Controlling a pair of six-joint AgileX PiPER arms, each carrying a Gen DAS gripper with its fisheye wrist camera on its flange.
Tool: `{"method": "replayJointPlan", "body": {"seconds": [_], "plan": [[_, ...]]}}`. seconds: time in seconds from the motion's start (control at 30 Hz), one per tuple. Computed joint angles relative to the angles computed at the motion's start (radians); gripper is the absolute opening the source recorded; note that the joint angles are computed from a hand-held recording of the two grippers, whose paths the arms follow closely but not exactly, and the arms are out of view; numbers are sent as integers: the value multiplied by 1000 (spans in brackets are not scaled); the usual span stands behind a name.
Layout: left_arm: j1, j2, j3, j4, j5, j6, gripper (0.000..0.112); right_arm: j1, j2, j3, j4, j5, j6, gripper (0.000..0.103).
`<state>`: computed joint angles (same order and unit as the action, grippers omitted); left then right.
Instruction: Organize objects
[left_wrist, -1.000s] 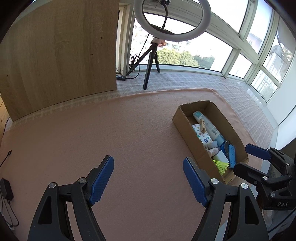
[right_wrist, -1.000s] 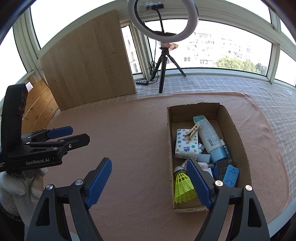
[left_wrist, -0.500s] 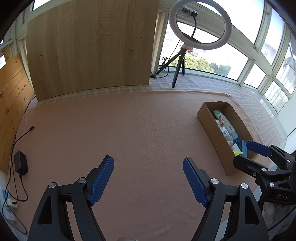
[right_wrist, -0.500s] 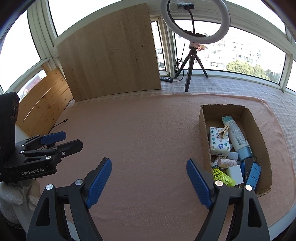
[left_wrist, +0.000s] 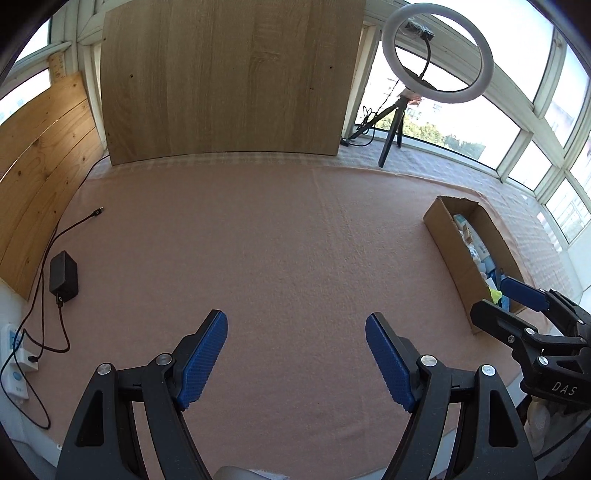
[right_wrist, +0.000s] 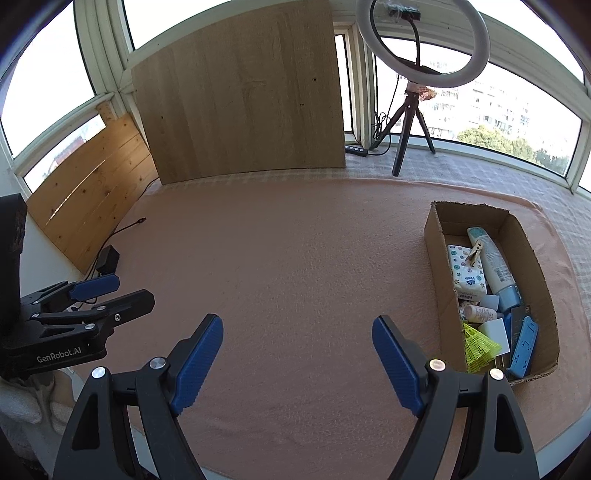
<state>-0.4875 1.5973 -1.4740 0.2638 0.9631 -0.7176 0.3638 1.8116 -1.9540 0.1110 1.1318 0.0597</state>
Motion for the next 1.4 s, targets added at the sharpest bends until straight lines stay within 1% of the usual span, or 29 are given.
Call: {"method": "replayJointPlan", "body": {"seconds": [0.1,0.17,0.73,1.4], "plan": [[0,-23,28,9,1,-13,81,24,-8,12,-29,-11,17,80],[3,-30,38,10,1,-15,85,37,-11,17,-38,-15,25,80],[13,-62,82,21,5,-19,85,89,-25,47,-84,-36,97,80],[-26,-55,72,50,30,-57,85,85,-34,61,-98,-35,108,80]]}}
